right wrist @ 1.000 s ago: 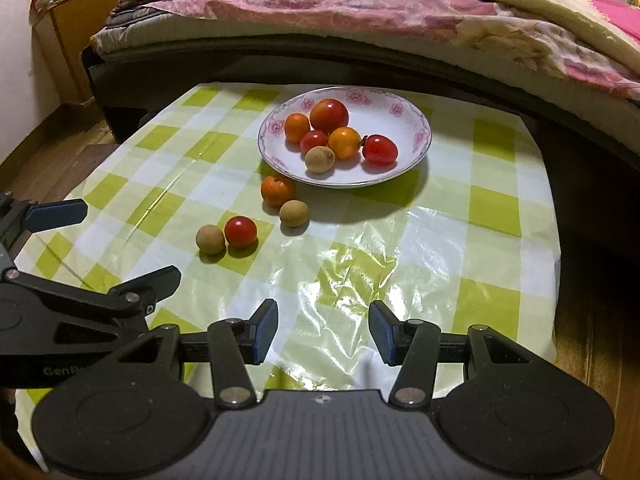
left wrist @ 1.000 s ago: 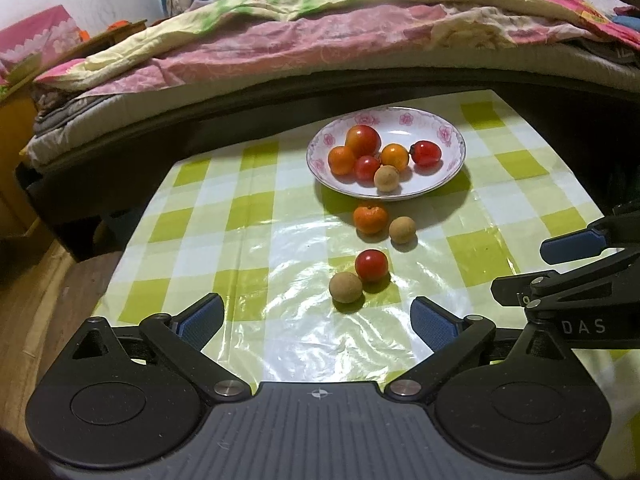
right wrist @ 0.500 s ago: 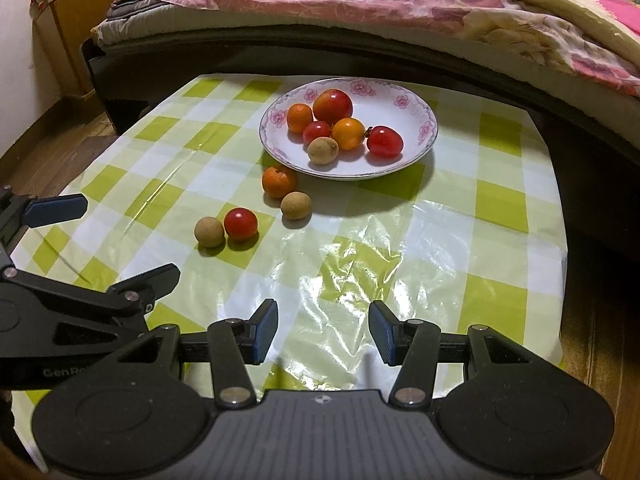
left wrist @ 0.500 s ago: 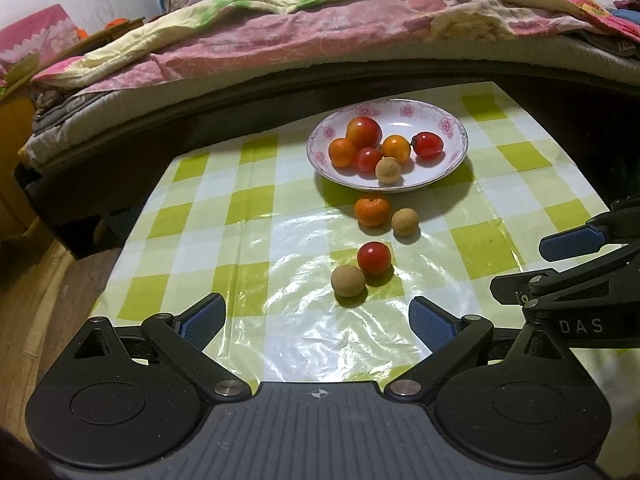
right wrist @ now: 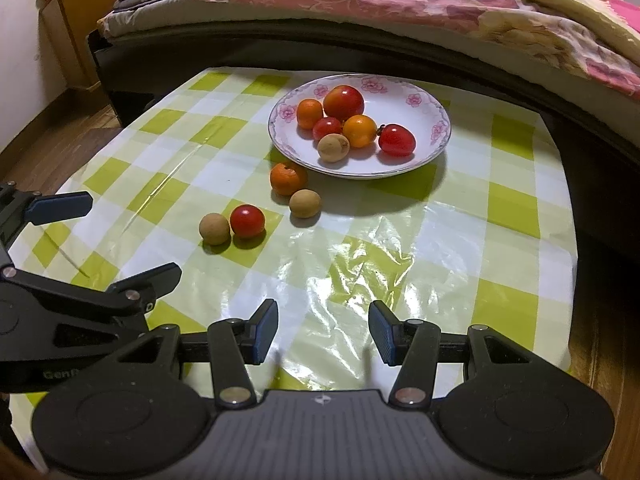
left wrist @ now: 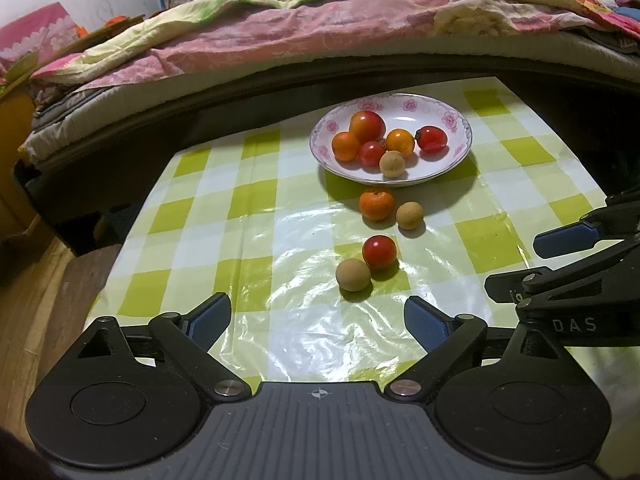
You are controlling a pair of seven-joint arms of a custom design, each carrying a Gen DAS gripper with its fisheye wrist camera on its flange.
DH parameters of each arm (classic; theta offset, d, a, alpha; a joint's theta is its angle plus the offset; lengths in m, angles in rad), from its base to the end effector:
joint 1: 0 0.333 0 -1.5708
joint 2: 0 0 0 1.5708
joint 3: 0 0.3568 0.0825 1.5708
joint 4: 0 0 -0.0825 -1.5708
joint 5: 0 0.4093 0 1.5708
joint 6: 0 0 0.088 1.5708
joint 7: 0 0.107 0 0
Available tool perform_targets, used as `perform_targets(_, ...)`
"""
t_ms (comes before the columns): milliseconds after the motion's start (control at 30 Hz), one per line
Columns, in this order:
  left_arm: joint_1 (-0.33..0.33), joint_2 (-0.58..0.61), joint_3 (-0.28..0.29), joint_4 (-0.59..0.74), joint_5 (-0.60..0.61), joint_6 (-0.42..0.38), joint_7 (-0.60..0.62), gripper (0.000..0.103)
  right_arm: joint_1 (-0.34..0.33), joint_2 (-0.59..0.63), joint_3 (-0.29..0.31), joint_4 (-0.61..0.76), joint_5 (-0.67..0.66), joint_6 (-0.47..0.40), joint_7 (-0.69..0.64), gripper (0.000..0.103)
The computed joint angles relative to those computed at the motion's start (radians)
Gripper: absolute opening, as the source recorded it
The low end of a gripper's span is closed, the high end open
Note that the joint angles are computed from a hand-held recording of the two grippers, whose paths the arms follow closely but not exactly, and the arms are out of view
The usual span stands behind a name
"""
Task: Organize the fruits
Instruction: 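Withdraw both open grippers from the plate back toward the fruits on the cloth, then move left gripper to another brown fruit while right gripper moves to a red tomato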
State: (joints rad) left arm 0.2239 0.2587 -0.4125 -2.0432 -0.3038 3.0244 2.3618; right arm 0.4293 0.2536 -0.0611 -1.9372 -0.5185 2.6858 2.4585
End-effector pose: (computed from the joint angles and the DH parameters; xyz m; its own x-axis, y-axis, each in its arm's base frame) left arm 0.6588 -0.0842 0.4313 -0.5189 -0.8299 -0.2052 -0.5547 0.5095 -0.6578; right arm 0.6242 0.2608 0.4313 -0.0939 -0.9952 -0.0259 -0.8245 0.0923 -0.5583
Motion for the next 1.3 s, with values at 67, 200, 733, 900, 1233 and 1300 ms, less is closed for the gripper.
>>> perform_targets(67,0.0,0.0,0.002,0.001,0.002,-0.002,-0.001,0.096,0.0,0.003,0.0,0.003,0.0,0.001,-0.003,0.052)
perform_targets(200,0.004,0.002,0.001,0.0,0.006,0.003,0.004,0.096,0.0,0.01,0.001,0.008,0.009,0.003,-0.016,0.052)
perform_targets(733,0.065,0.01,-0.045,0.019,-0.127,-0.027,0.129,0.095,0.014,0.056,-0.016,0.039,0.062,0.09,-0.114,0.052)
perform_targets(900,0.055,0.011,-0.025,0.033,-0.17,-0.054,0.153,0.095,0.015,0.092,-0.025,0.072,0.114,0.147,-0.168,0.051)
perform_targets(1233,0.025,0.0,0.007,0.036,-0.247,-0.091,0.235,0.096,0.055,0.196,-0.074,0.177,0.243,0.193,-0.273,0.04)
perform_targets(1300,0.016,-0.003,0.016,0.036,-0.259,-0.098,0.246,0.096,0.049,0.21,-0.07,0.192,0.275,0.183,-0.291,0.034)
